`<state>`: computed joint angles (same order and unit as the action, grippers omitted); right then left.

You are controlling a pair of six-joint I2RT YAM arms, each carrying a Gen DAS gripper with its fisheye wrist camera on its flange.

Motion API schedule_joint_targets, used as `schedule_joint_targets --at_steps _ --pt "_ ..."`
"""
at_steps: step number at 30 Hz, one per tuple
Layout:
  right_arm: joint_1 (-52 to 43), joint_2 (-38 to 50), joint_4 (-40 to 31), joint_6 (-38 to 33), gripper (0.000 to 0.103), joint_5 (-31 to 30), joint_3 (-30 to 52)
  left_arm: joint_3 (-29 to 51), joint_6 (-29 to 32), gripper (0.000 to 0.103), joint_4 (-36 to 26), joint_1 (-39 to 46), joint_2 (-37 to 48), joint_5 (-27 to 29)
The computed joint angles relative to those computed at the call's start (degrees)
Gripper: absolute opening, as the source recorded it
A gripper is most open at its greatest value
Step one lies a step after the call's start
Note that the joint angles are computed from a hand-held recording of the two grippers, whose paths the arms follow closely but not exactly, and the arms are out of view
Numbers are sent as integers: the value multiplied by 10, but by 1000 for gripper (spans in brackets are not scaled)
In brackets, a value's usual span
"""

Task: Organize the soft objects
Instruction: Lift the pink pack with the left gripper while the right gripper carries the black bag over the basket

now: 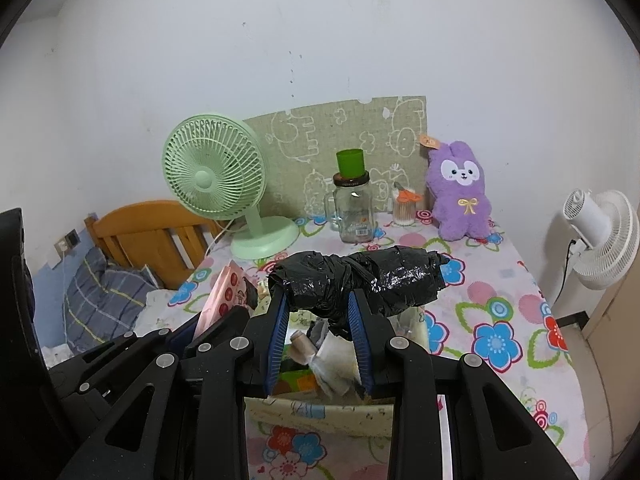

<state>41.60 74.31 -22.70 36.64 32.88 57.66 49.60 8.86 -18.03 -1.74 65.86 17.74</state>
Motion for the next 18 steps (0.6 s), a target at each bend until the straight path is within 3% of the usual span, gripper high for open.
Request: schedule_joint_targets --at_steps 18 --pt "-82 76 104 -43 34 -94 -20 21 -12 9 69 -22 122 -25"
